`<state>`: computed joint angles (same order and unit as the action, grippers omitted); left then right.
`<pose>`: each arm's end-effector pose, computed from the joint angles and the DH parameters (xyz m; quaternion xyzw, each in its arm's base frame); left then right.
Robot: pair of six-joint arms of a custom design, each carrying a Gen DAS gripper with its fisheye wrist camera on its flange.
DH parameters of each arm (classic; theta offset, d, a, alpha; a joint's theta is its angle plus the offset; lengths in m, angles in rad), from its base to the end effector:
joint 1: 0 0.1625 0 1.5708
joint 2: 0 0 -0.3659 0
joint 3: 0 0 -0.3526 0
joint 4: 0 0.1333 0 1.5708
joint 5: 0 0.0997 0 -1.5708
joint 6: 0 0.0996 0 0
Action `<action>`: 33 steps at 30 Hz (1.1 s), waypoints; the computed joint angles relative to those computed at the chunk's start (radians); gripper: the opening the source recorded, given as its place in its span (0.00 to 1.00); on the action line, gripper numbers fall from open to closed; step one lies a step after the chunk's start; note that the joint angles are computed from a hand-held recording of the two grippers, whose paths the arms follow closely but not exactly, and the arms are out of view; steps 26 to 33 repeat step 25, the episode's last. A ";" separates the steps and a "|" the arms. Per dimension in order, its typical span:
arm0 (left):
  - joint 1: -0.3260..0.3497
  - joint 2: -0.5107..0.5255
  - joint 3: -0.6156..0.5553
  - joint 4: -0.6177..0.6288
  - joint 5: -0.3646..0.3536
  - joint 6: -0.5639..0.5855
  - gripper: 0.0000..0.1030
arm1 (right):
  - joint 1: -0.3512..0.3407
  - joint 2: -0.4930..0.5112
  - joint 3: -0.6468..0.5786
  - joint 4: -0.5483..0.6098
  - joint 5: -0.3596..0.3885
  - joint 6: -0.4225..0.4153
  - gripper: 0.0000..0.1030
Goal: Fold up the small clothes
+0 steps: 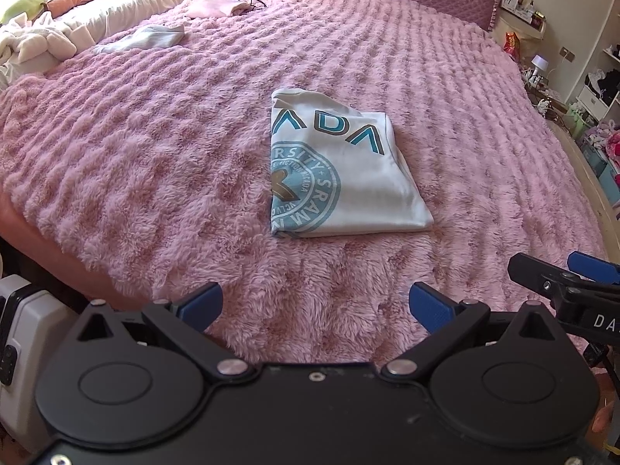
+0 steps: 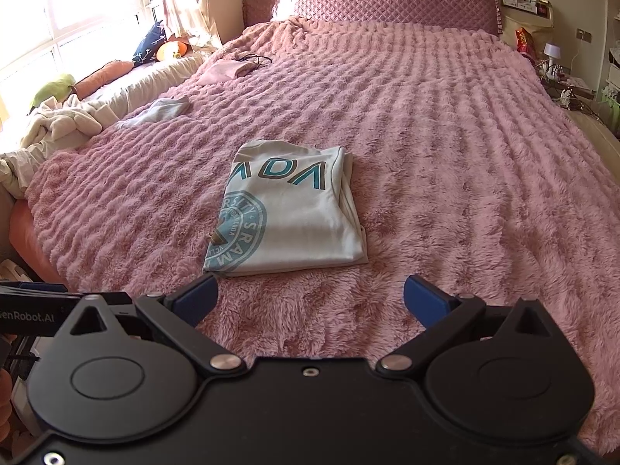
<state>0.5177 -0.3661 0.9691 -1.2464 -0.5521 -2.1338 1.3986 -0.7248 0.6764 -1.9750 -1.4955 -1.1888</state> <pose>-0.4570 -0.5112 -0.0176 -0.2147 0.7818 -0.4448 0.3805 0.0086 -0.7721 0.3764 0.4813 -0.8466 0.1973 0.1126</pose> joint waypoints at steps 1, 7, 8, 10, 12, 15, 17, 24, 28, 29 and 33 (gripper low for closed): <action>0.000 0.001 -0.002 0.003 0.000 0.000 1.00 | 0.002 0.005 -0.010 0.004 -0.003 0.000 1.00; 0.002 0.010 -0.019 0.011 -0.006 0.007 1.00 | 0.003 0.009 -0.020 0.011 -0.008 0.005 1.00; 0.003 0.008 -0.017 0.005 -0.007 0.012 1.00 | 0.003 0.009 -0.020 0.011 -0.008 0.005 1.00; 0.004 0.004 -0.009 -0.004 -0.006 0.020 1.00 | 0.004 0.009 -0.019 0.010 -0.008 0.005 1.00; 0.004 0.005 -0.011 0.002 -0.007 0.013 1.00 | 0.004 0.009 -0.019 0.011 -0.009 0.006 1.00; 0.006 0.005 -0.015 0.015 -0.007 0.004 1.00 | 0.004 0.009 -0.019 0.009 -0.009 0.006 1.00; 0.007 0.010 -0.024 0.030 -0.008 -0.001 1.00 | 0.004 0.012 -0.024 0.014 -0.010 0.006 1.00; 0.010 0.007 -0.018 0.008 -0.006 0.027 1.00 | 0.006 0.012 -0.026 0.015 -0.011 0.007 1.00; 0.009 0.006 -0.016 0.003 -0.004 0.032 1.00 | 0.005 0.012 -0.026 0.015 -0.011 0.006 1.00; 0.009 0.006 -0.016 0.003 -0.004 0.032 1.00 | 0.005 0.012 -0.026 0.015 -0.011 0.006 1.00; 0.009 0.006 -0.016 0.003 -0.004 0.032 1.00 | 0.005 0.012 -0.026 0.015 -0.011 0.006 1.00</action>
